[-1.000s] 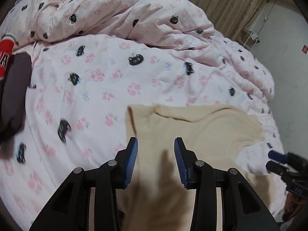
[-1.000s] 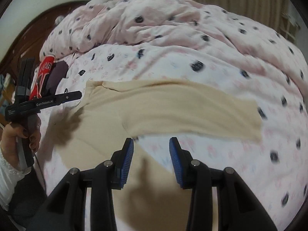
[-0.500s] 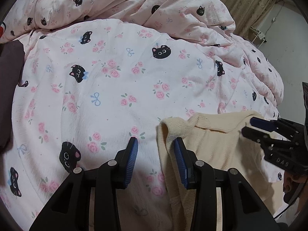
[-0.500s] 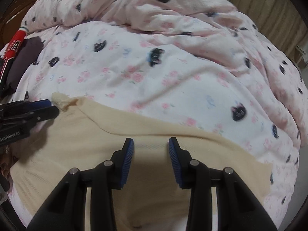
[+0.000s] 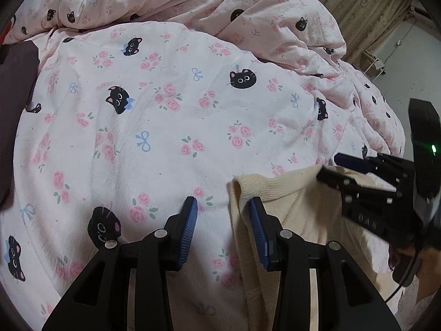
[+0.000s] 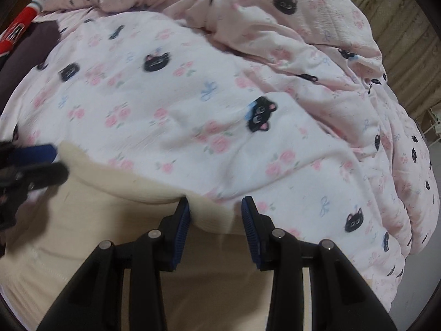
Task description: Fold clothes
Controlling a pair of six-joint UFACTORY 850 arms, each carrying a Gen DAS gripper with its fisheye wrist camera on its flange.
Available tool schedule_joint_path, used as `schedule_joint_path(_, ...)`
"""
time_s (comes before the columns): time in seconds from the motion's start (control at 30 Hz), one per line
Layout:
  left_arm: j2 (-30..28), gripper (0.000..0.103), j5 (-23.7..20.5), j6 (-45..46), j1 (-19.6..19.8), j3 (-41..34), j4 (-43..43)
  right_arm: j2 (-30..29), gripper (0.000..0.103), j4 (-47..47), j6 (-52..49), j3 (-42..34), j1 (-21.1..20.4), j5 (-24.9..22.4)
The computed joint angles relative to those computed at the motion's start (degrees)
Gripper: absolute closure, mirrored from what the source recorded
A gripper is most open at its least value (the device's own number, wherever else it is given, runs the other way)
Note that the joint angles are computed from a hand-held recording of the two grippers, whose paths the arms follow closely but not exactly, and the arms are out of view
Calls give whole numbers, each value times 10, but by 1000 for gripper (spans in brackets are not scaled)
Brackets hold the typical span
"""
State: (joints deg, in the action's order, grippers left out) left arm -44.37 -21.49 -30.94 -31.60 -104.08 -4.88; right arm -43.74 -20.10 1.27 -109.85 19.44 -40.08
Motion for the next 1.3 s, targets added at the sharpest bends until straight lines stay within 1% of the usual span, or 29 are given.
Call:
schedule_joint_path(0.07, 0, 68, 1, 0, 1, 0, -2, -15, 64, -10, 12, -25, -4, -12)
schedule_joint_path(0.2, 1, 68, 6, -1, 4, 3, -7, -24, 64, 9, 17, -51, -21, -19)
schedule_joint_path(0.27, 2, 68, 9, -9, 5, 5, -4, -16, 64, 15, 23, -47, -29, -11)
schedule_joint_path(0.33, 3, 68, 11, -12, 6, 6, -5, -10, 64, -2, 43, -42, -33, -7)
schedule_joint_path(0.43, 6, 68, 19, -21, 7, 11, -3, 10, 64, 54, 9, -24, -52, 9)
schedule_joint_path(0.53, 9, 68, 26, -36, 8, 16, 9, 27, 64, 56, 2, -7, -55, 7)
schedule_joint_path(0.6, 8, 68, 23, -42, 8, 16, 13, 31, 64, 79, -30, 5, -58, 2)
schedule_joint_path(0.67, 7, 68, 20, -47, 8, 14, 20, 34, 64, 63, -32, 25, -56, 1)
schedule_joint_path(0.8, 4, 68, 15, -78, 4, 11, 60, 12, 64, 0, 10, 19, -43, -24)
schedule_joint_path(0.83, 3, 68, 15, -82, 3, 10, 64, 12, 64, -10, 27, 20, -44, -19)
schedule_joint_path(0.97, 0, 68, 20, -91, 4, 11, 70, 12, 56, -53, 97, 25, -48, -2)
schedule_joint_path(1.0, 0, 68, 23, -95, 4, 12, 73, 13, 56, -62, 114, 26, -49, 2)
schedule_joint_path(1.07, 1, 68, 27, -97, 5, 15, 70, 26, 56, -53, 115, 39, -53, 12)
schedule_joint_path(1.17, 5, 68, 34, -113, 6, 19, 82, 64, 56, -15, 98, 76, -64, 40)
schedule_joint_path(1.3, 22, 68, 50, -174, 9, 40, 128, 143, 54, 37, 93, 156, -83, 88)
